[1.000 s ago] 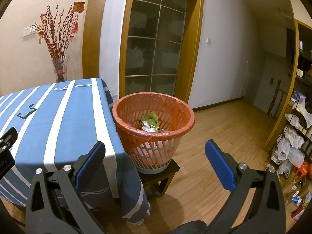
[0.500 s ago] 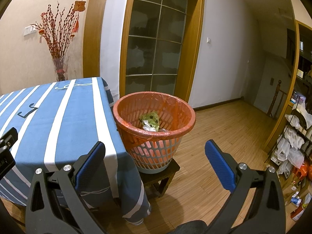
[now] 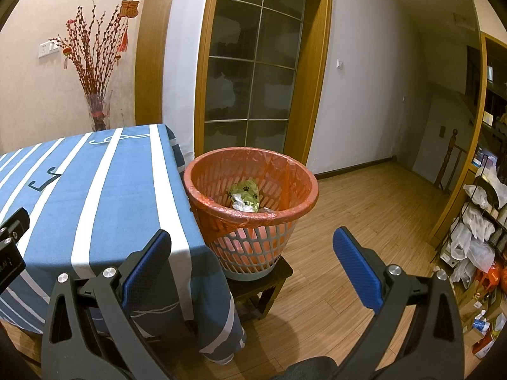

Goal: Collect trash

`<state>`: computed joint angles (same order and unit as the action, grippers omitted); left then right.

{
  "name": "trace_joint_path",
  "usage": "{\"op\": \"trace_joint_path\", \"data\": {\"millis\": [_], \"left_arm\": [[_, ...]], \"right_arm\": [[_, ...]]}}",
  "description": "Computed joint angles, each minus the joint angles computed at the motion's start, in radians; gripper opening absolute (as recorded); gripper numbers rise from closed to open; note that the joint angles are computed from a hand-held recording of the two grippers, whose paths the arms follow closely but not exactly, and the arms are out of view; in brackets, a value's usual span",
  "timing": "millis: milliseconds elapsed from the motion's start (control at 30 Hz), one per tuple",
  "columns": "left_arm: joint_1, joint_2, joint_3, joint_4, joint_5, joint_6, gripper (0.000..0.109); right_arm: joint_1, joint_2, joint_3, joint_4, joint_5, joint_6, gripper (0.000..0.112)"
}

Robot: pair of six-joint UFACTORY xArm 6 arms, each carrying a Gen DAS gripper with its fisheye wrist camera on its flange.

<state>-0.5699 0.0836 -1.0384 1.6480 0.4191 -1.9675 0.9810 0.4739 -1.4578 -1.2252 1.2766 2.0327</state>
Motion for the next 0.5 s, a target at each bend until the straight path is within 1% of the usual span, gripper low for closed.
{"op": "trace_joint_path", "data": {"millis": [500], "left_arm": [[-0.002,0.000,-0.001,-0.005,0.002,0.004,0.099]], "right_arm": [[-0.001,-0.003,0.004,-0.001,-0.003,0.000,0.100]]}}
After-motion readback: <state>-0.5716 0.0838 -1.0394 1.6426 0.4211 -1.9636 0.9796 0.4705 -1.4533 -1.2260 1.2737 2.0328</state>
